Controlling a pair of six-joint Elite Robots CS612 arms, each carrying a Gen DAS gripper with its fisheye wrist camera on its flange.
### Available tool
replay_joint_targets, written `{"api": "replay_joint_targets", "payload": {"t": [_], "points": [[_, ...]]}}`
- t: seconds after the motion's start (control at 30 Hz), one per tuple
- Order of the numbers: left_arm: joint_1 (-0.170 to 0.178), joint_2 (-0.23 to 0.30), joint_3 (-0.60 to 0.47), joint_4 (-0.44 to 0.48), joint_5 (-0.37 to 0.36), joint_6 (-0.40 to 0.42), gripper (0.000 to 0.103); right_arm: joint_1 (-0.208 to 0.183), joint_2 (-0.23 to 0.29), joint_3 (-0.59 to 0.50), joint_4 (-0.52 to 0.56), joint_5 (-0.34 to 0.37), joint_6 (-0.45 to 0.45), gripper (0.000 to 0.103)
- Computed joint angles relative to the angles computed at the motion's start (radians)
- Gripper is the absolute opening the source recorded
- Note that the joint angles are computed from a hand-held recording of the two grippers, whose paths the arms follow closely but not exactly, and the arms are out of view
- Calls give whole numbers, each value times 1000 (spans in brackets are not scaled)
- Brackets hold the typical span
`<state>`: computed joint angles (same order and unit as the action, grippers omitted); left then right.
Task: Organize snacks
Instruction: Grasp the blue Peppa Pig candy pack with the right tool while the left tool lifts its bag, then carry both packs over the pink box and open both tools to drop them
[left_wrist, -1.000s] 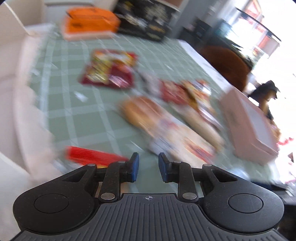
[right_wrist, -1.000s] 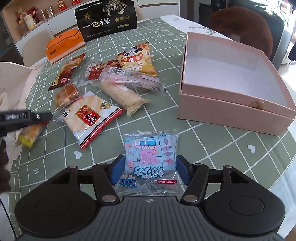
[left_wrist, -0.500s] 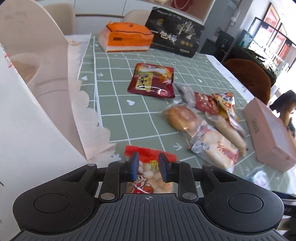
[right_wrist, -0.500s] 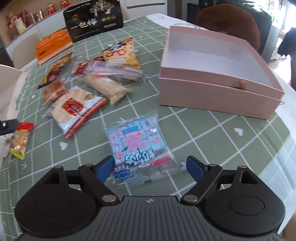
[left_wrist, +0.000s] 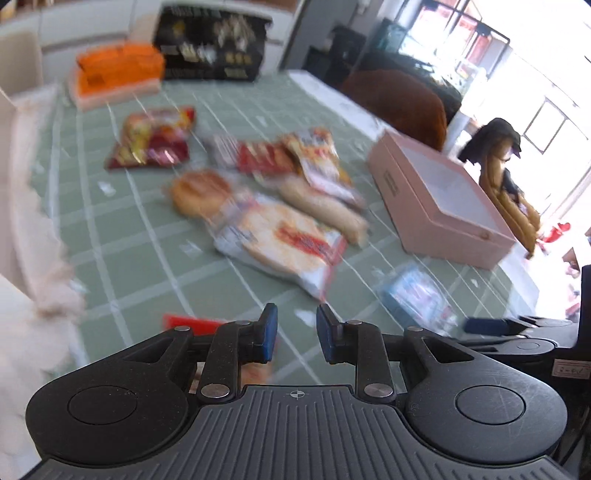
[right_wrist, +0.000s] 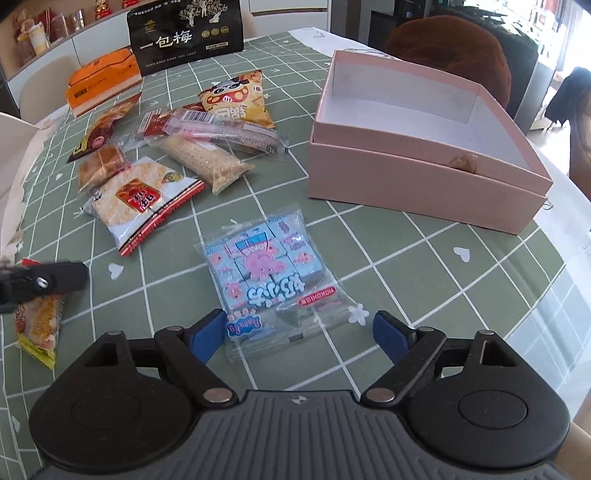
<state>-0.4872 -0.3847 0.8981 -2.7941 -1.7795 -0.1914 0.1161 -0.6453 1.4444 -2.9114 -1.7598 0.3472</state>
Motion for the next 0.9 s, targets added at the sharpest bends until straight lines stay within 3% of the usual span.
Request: {"api": "replay_joint_targets", "payload": {"t": [0.13,0.23,0.37,0.53,0.63,0.9], "points": [[10,-15,25,-22,99,-50,28,-2,-2,7,-7,-6,16,90],[18,-13,21,30,103,-68,28,1,0,8,-15,-15,18,92],[10,-39,63,58,113,-3,28,0,0,8,-14,-12,16,93],[-9,-77,134,20,165,96,28,-1,0,12,-20,-16,20,98],[-19,-72,129,27,175,160,28,2,3,13,-29,-26,30,100],[-33,-32,67,52,108,221,31,3,3,13,-28,-32,38,100]]}}
